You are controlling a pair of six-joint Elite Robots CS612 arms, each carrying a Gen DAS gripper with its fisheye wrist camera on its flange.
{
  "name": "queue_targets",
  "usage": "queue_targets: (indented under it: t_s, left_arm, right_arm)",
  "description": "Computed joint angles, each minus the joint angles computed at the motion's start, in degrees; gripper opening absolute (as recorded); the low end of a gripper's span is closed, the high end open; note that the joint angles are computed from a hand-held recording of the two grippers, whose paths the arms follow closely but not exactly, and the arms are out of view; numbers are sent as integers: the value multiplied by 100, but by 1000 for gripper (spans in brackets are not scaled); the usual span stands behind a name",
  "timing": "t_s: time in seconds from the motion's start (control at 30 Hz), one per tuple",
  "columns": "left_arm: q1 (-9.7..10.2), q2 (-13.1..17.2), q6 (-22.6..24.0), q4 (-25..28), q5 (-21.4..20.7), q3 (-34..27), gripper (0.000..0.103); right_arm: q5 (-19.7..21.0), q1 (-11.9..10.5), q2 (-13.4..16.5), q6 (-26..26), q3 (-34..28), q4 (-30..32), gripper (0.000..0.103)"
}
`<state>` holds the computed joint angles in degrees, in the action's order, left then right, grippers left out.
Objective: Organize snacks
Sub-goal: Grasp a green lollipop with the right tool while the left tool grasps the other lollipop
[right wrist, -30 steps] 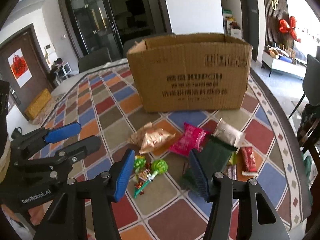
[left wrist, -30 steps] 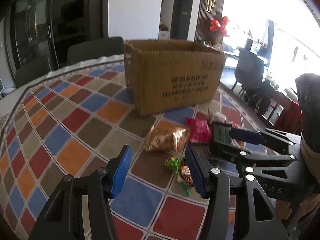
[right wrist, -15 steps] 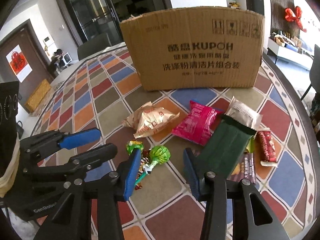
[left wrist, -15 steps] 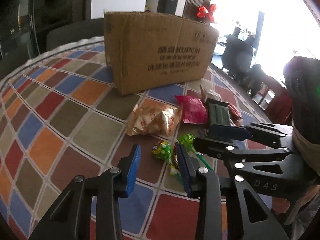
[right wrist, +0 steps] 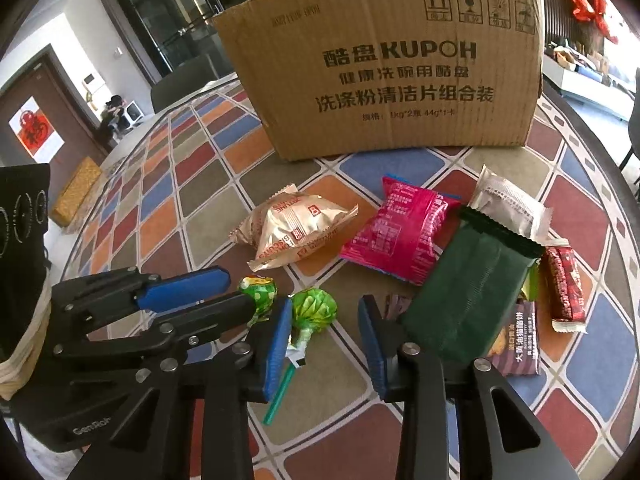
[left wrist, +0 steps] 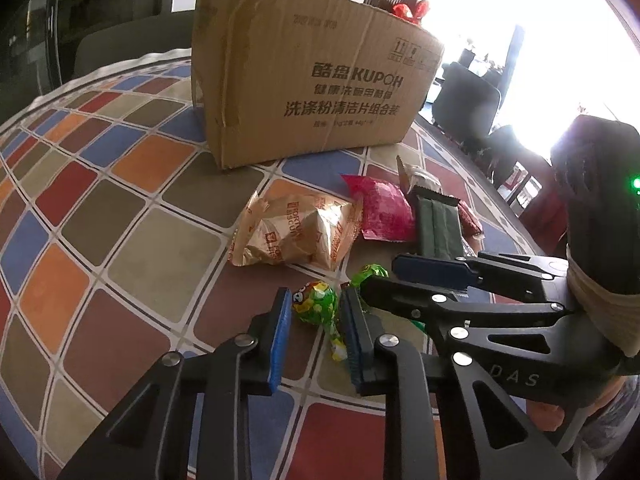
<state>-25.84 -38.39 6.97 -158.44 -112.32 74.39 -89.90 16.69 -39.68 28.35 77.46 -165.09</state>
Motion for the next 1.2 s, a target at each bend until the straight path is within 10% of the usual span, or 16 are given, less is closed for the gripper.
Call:
queue_targets:
  t_s: [0.67,1.2]
  left_arm:
    - [-14,81,-211,104,25,-122,23]
    - [-64,-293,-497,-828,610,393,23]
  right_arm:
    - [80,-42,93,59,-106,86,27]
    - [-421,94,-116,-271,43,-209,27]
